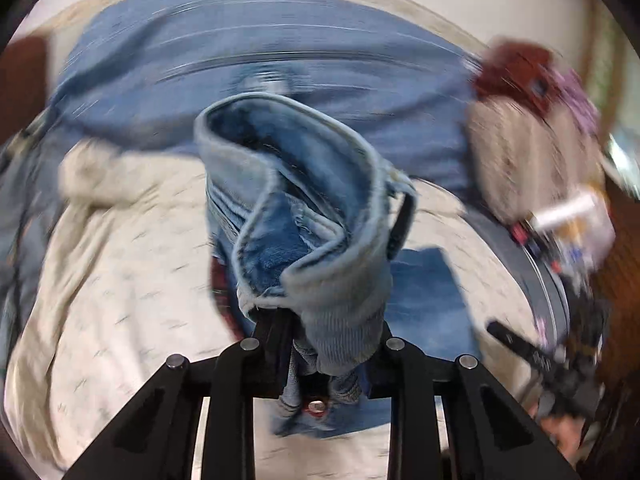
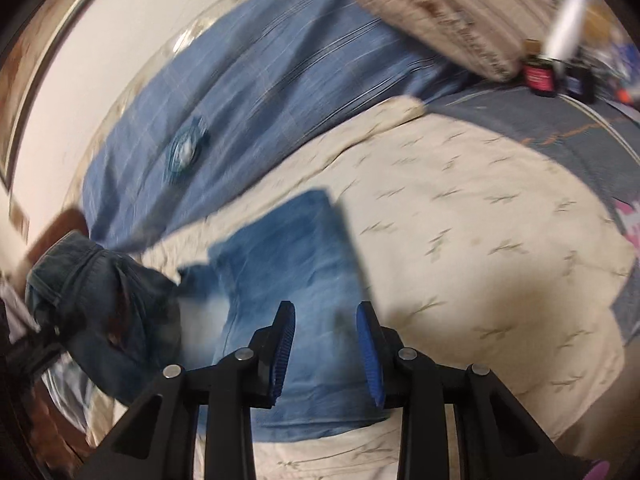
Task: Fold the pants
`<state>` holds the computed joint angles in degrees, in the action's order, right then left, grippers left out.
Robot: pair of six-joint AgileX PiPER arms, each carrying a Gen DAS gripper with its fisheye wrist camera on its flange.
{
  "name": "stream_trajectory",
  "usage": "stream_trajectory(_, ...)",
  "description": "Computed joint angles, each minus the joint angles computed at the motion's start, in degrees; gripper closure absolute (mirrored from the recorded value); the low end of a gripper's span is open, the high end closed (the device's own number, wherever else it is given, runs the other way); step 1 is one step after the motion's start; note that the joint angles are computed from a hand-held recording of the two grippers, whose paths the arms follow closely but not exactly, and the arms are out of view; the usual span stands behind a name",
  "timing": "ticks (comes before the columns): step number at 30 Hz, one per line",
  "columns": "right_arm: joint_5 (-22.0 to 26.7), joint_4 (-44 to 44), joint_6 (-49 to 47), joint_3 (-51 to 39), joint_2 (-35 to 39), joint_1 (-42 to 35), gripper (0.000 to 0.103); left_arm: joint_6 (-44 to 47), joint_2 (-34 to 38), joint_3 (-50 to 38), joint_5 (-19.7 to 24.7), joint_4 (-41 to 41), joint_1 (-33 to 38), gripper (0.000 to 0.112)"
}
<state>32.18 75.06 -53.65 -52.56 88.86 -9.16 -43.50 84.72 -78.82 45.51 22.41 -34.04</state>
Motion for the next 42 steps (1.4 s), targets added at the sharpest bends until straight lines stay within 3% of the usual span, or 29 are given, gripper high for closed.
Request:
stream_trajectory(6, 2.77, 2.82, 1.99, 0.47, 0.01, -8.68, 0.069, 10.23, 16.75, -14.44, 2.41, -6.70, -8.66, 0.085)
stream_trajectory(9, 3.58, 1.94, 4.57, -0.24, 0.47, -11.22, 0.065, 13.50, 24.46, -21.47, 7.50, -11.78, -10.45, 0.084)
stream_trajectory(12, 3.88, 0.24, 6.80, -0.80, 0.76, -11.22, 0.065, 12.20, 21.22, -17.78, 4.75, -10.15, -11.11, 0.079)
stream_trajectory(16, 3.81, 0.07, 6.48, -0.78, 0.25, -10.22, 0.065, 21.24, 12.43, -10.97, 0.06, -22.16, -6.02, 0.061)
stream_trajectory(18, 3.03, 1.28, 5.01, -0.31, -0.71, -9.06, 0.065, 22.69, 8.55, -7.96, -2.91, -23.88, -4.22, 0.060)
stream_trajectory(21, 0.75, 8.79, -5.16, 3.19, -5.43, -7.40, 0.065, 24.44, 5.02, -6.32, -5.44, -27.29, -0.20, 0.055)
stream_trajectory(25, 1.67, 17.00, -19.50, 5.60, -9.29, -3.76, 0.065, 20.42, 7.07, -9.45, -3.15, -22.03, 3.99, 0.052)
stream_trajectory(33, -1.62, 6.36, -10.09, 0.80, -5.41, 3.91, 0.065, 14.61, 18.72, -17.07, 1.86, -14.77, 5.49, 0.053)
stream_trajectory(38, -4.76, -9.05, 5.52, -3.31, -1.51, 7.08, 0.065, 15.50, 24.44, -21.67, 3.53, -15.80, 5.94, 0.053)
stream_trajectory(42, -4.37, -20.06, 17.43, -6.82, 2.37, 7.78, 0.065, 15.84, 27.51, -24.27, 4.83, -15.76, 6.01, 0.052)
